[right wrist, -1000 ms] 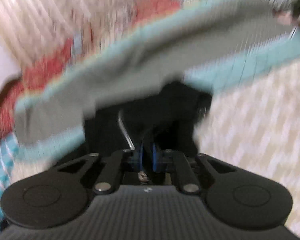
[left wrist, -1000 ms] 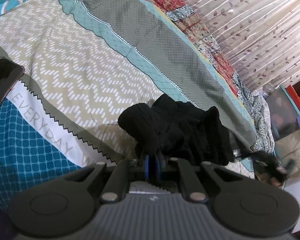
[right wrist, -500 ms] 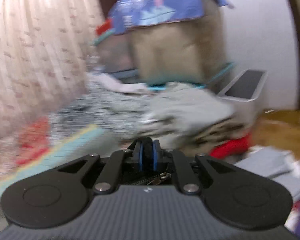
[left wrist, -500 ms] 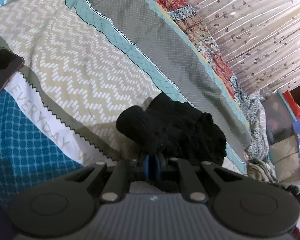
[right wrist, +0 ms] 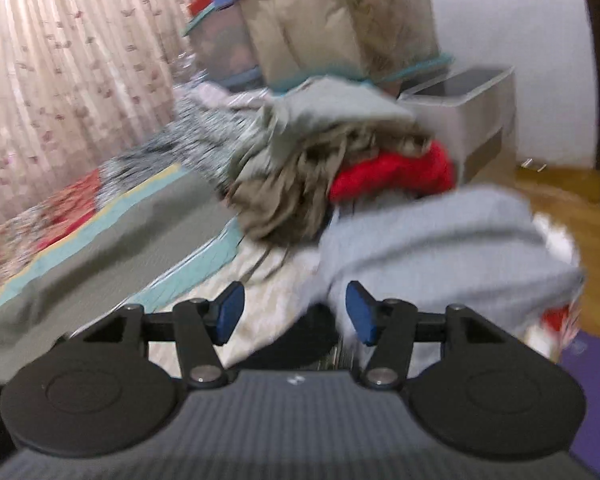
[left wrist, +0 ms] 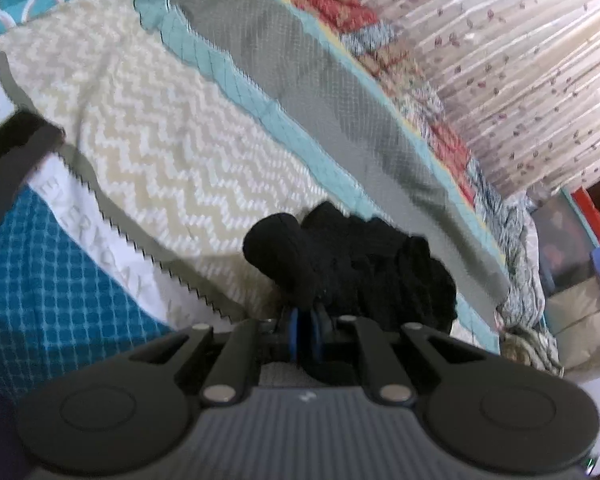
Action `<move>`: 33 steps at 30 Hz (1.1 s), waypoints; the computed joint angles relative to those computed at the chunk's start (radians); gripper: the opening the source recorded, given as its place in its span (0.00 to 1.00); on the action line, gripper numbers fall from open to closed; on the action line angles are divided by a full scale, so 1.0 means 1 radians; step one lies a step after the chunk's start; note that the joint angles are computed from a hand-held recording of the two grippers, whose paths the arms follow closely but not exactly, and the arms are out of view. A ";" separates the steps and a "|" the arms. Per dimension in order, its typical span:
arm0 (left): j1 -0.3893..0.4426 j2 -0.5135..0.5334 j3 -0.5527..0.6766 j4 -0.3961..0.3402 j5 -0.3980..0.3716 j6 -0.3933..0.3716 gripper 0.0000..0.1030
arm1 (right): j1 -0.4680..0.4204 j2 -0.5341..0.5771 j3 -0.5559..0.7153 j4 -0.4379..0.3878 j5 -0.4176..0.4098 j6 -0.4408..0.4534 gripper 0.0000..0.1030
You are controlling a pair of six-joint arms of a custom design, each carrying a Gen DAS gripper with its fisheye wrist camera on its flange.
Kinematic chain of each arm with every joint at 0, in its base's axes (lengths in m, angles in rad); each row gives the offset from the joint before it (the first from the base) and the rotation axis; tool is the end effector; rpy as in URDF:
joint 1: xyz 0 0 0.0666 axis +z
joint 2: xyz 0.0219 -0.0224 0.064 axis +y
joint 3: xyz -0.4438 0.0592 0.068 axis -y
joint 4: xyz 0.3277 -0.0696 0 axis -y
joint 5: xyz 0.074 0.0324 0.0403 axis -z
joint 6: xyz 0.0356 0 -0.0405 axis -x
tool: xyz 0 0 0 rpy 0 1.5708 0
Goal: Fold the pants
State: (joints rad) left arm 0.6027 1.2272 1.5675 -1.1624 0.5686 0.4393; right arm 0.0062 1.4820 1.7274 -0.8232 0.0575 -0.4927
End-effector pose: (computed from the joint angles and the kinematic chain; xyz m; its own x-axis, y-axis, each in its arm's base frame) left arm 0.2714 0.1630 0.6044 -0.4715 -0.7595 -0.4483 -0.4157 0.6397 -0.6465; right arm 0.4598 0.0004 0.5983 -0.4614 0.4694 -0.7529 0.2953 0.8815 0.3686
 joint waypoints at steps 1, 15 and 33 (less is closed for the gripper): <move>0.007 -0.001 0.005 0.012 0.001 0.009 0.06 | -0.007 -0.006 -0.015 -0.031 -0.058 -0.031 0.57; 0.123 -0.002 0.046 0.000 -0.041 0.028 0.04 | -0.009 0.026 -0.076 -0.050 -0.116 -0.395 0.48; 0.085 -0.002 0.004 -0.019 -0.119 0.035 0.04 | 0.004 0.358 0.530 -0.176 -0.238 -0.414 0.63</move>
